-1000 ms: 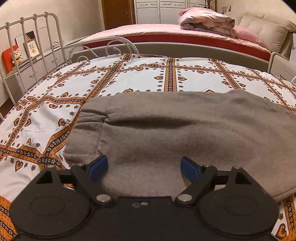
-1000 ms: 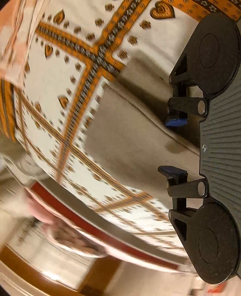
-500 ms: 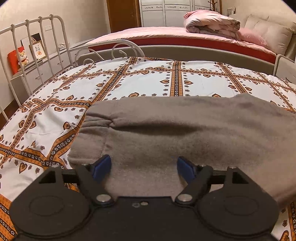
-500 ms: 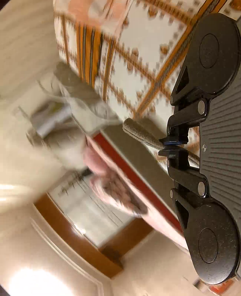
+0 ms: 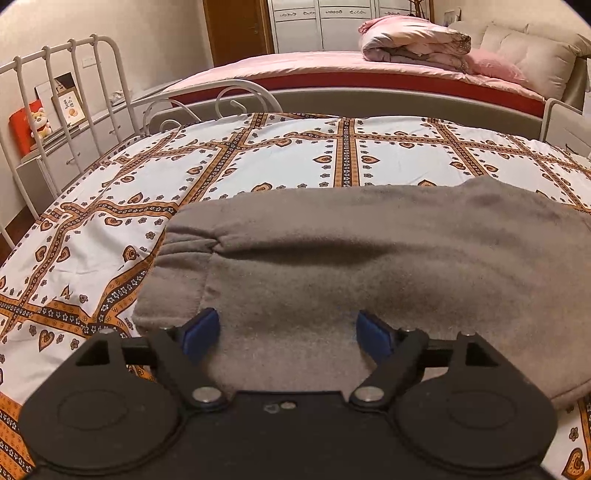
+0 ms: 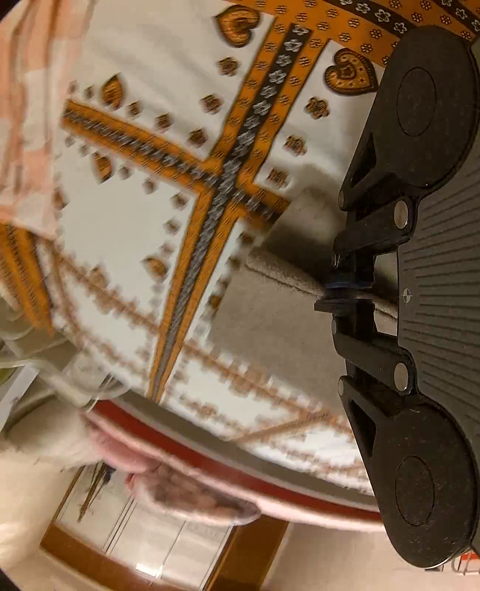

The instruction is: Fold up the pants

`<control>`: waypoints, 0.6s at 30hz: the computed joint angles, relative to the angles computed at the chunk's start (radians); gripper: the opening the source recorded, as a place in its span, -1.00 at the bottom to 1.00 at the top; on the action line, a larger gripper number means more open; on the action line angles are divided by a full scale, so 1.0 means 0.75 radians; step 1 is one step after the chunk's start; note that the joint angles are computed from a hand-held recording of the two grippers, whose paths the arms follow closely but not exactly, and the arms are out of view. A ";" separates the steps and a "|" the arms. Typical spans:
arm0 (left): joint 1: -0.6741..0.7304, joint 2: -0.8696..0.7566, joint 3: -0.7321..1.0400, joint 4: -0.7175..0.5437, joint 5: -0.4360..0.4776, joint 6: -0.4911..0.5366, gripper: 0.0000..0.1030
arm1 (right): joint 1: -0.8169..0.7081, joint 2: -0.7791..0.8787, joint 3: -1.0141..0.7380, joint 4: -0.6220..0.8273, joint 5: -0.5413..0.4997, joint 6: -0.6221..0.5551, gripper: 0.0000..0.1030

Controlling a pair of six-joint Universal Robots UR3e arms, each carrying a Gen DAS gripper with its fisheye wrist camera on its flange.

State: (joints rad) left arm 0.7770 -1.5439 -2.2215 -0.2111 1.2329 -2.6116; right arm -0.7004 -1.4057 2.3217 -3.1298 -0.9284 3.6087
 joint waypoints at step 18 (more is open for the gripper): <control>0.029 0.032 -0.023 -0.022 -0.033 0.028 0.45 | -0.231 -0.416 0.236 0.311 0.085 -0.099 -0.39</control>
State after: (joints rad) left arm 0.7985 -1.5202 -2.2385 -0.2273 1.2085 -2.5902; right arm -0.8735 -1.7177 2.4989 -2.8969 -0.8644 3.5345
